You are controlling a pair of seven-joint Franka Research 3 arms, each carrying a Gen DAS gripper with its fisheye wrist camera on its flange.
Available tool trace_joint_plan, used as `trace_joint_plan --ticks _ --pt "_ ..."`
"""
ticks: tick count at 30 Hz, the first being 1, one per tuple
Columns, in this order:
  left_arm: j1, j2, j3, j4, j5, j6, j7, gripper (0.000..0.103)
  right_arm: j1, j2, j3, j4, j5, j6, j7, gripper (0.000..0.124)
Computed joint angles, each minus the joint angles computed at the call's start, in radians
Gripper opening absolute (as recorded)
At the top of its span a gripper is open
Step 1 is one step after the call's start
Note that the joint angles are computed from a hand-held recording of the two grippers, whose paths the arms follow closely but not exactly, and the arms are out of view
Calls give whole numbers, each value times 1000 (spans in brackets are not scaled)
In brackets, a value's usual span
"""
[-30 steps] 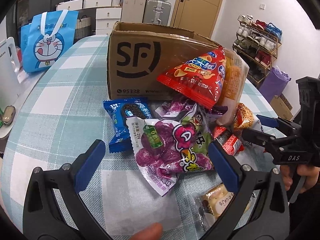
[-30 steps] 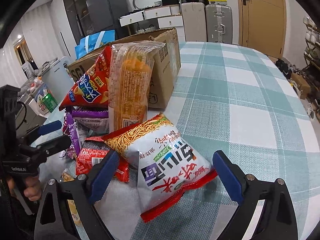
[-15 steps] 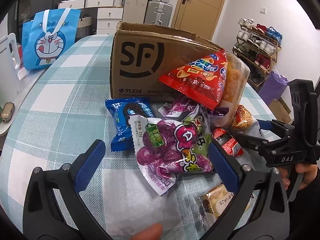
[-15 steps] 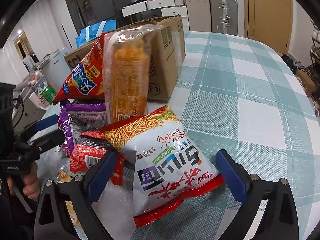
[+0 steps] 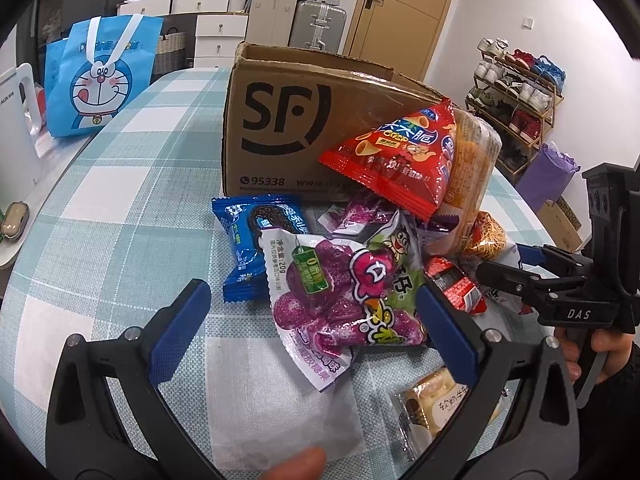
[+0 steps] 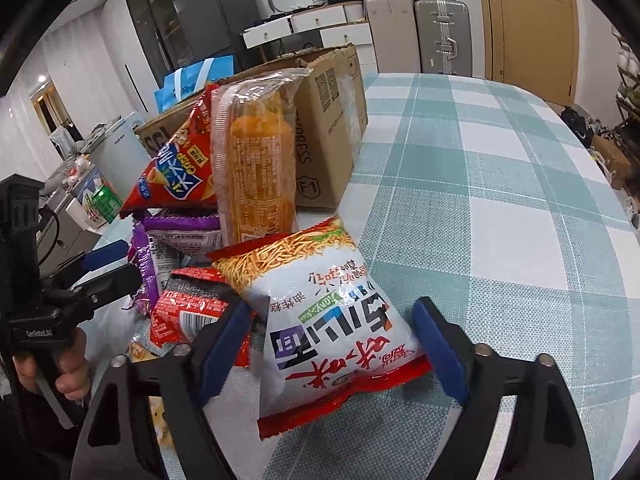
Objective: Organize snacks
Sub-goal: 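Grasp the white noodle-snack bag with the right tool, then grasp the purple grape candy bag with the left tool while the right tool holds its bag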
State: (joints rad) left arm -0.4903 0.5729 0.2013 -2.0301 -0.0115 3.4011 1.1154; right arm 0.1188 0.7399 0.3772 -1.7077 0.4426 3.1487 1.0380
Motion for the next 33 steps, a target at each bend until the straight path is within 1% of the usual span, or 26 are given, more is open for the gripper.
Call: trace_joint_plan --ticks 1,3,5,8,10,12,13,15,16,18,19,20,21,22,25,26,27,28,30,33 --pt "-4 1 3 1 -2 0 1 102 -4 -5 7 -13 -2 13 -8 76" --pt "-10 1 9 0 -6 1 3 102 -14 -12 24 -37 -11 45 -21 66" --pt "-21 2 18 2 -12 -2 5 102 -28 -14 43 -54 -25 71 -27 59" --pt "-41 2 34 0 -19 -2 10 102 -86 -14 113 -100 -59 143 -28 51" --pt "-55 3 46 0 -24 -3 15 102 -142 -7 174 -131 -99 198 -21 51" --pt "-74 3 61 0 -31 -3 22 102 -206 12 241 -148 -150 233 -6 51" --pt "-88 3 73 -2 -38 -1 26 102 -219 16 252 -151 -167 237 6 51" --pt "-99 0 80 -7 -43 11 36 102 -215 15 242 -149 -184 230 34 51" --pt "-86 -3 64 -10 -38 21 42 102 -207 12 230 -147 -191 224 48 51" --pt "-31 -11 6 -6 -18 24 47 102 -197 7 216 -149 -212 223 72 51" --pt "-13 -14 -15 -5 -12 23 47 102 -192 5 209 -150 -223 224 83 51" --pt "5 -15 -34 -1 -6 18 45 102 -184 2 197 -150 -232 222 95 51" --pt "11 -13 -41 7 -5 12 43 102 -174 -1 185 -150 -239 221 109 51" --pt "4 -10 -34 15 -7 2 43 102 -169 -2 177 -149 -249 220 121 51" --pt "-38 10 12 57 -19 -51 20 102 -169 -1 170 -148 -284 214 158 51" --pt "-35 18 14 70 -11 -55 8 102 -167 -2 165 -148 -293 212 169 51" --pt "-49 25 31 80 -9 -60 -6 102 -163 -3 159 -147 -300 211 179 51" --pt "-45 34 35 97 2 -71 -16 102 -160 -4 154 -146 -306 211 188 51" --pt "-82 46 80 115 11 -111 -46 102 -152 -5 143 -145 -317 210 202 51" --pt "-19 34 24 101 57 -102 -74 102 -148 -7 135 -145 -330 208 219 51"
